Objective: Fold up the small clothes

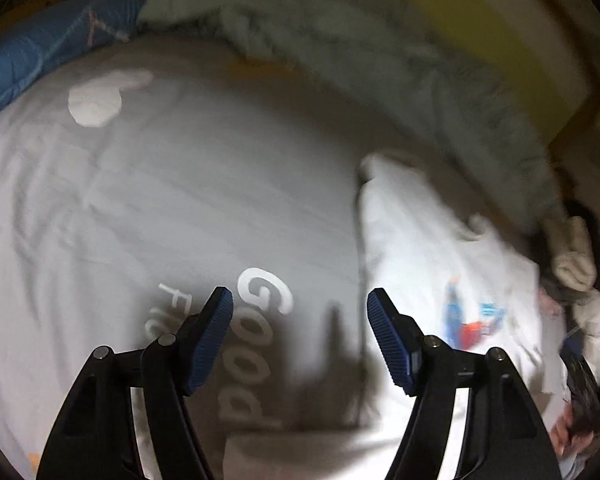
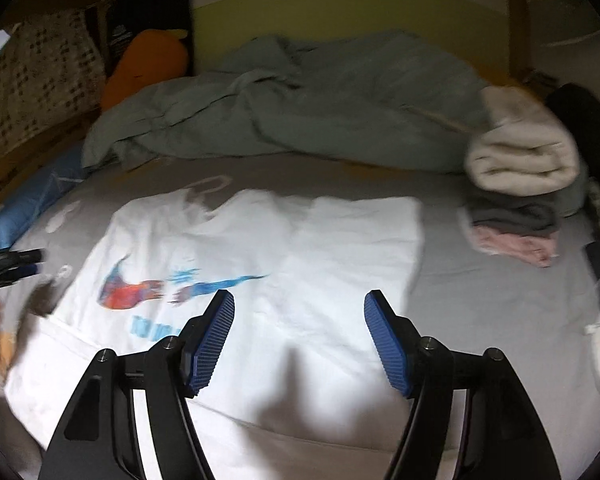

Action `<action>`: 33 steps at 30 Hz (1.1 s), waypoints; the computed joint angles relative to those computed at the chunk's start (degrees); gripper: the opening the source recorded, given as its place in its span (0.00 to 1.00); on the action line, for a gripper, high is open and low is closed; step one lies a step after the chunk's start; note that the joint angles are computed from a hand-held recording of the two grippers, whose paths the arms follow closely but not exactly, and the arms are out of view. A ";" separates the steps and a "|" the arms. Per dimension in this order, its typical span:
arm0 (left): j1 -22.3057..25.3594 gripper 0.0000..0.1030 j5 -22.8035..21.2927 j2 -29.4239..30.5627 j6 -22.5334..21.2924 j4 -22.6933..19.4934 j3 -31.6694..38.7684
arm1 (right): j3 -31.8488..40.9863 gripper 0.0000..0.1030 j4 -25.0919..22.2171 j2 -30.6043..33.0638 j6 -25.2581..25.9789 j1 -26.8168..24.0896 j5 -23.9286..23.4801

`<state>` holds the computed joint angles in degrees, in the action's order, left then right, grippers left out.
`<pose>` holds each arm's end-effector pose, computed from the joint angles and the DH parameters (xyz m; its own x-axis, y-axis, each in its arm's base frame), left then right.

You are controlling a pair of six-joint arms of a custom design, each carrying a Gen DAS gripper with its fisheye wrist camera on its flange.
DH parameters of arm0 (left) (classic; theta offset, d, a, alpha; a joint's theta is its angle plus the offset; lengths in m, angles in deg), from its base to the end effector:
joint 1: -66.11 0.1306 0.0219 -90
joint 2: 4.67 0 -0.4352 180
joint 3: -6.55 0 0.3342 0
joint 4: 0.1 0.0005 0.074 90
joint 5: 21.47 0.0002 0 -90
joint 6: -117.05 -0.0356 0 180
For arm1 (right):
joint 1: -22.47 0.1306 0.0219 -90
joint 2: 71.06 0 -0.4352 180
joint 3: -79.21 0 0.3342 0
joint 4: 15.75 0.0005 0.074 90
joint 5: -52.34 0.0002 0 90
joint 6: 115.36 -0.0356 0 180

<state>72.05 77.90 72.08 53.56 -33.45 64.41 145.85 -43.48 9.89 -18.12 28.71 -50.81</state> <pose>0.3040 0.0253 0.3596 -0.7023 -0.5159 -0.4905 -0.3536 0.8509 -0.3885 0.3549 0.0464 0.4049 -0.6259 -0.1919 -0.7560 -0.3555 0.9329 0.0575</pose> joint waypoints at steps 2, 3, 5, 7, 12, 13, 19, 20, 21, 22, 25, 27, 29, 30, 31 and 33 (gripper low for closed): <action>0.97 0.64 2.57 2.53 1.36 2.09 0.47 | -1.51 0.67 0.68 -0.47 0.63 1.12 -0.28; 1.17 0.62 3.44 3.80 1.59 2.38 0.95 | -2.92 0.67 1.53 -0.98 1.31 1.83 0.26; 1.31 0.57 5.19 5.69 1.45 2.64 1.85 | -5.11 0.67 3.47 -1.34 2.41 3.29 3.15; 1.08 0.57 8.34 5.90 1.36 4.46 1.61 | -6.83 0.67 5.67 -1.03 3.22 4.28 7.40; -3.97 0.60 10.20 6.41 2.75 8.05 2.73 | -6.35 0.67 6.33 1.53 3.63 2.37 8.71; -6.23 0.60 6.28 6.79 2.64 7.70 3.66 | -5.65 0.67 4.91 1.96 2.65 1.31 6.86; -11.17 0.34 -2.58 10.13 3.62 6.49 7.24 | -6.62 0.67 6.43 0.04 4.60 -0.89 6.85; -10.79 0.34 -0.34 10.28 3.74 7.00 7.13 | -6.88 0.67 6.97 -0.45 4.81 -0.83 7.33; -10.87 0.34 0.12 10.45 3.88 7.03 7.23 | -6.91 0.67 7.47 -0.84 4.92 -1.03 7.56; -11.15 0.19 -1.07 10.61 3.69 6.64 7.39 | -6.67 0.67 7.44 -0.97 4.80 -1.33 7.16; -12.16 0.03 -4.33 8.30 2.41 8.33 6.20 | -5.71 0.67 6.42 -1.04 4.07 -2.31 5.51; -14.66 0.03 -8.35 5.53 0.72 11.12 4.71 | -5.64 0.67 6.29 -1.31 4.25 -2.64 5.27; -19.45 0.03 -14.21 4.53 -2.63 11.47 5.81 | -5.81 0.67 6.51 -1.62 4.43 -2.89 5.49; -22.26 0.03 -17.14 4.20 -4.57 11.14 6.72 | -5.64 0.67 6.41 -1.61 4.31 -3.14 5.48; -24.87 0.03 -18.90 3.59 -6.41 11.37 7.18 | -5.27 0.67 6.04 -1.65 4.03 -3.50 5.26; -29.39 0.03 -19.67 3.66 -9.11 11.49 8.84 | -4.74 0.67 5.66 -1.86 3.62 -4.11 4.68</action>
<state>42.66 58.24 75.74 44.45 -21.96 73.26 141.11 -37.82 8.02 -14.50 24.60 -46.12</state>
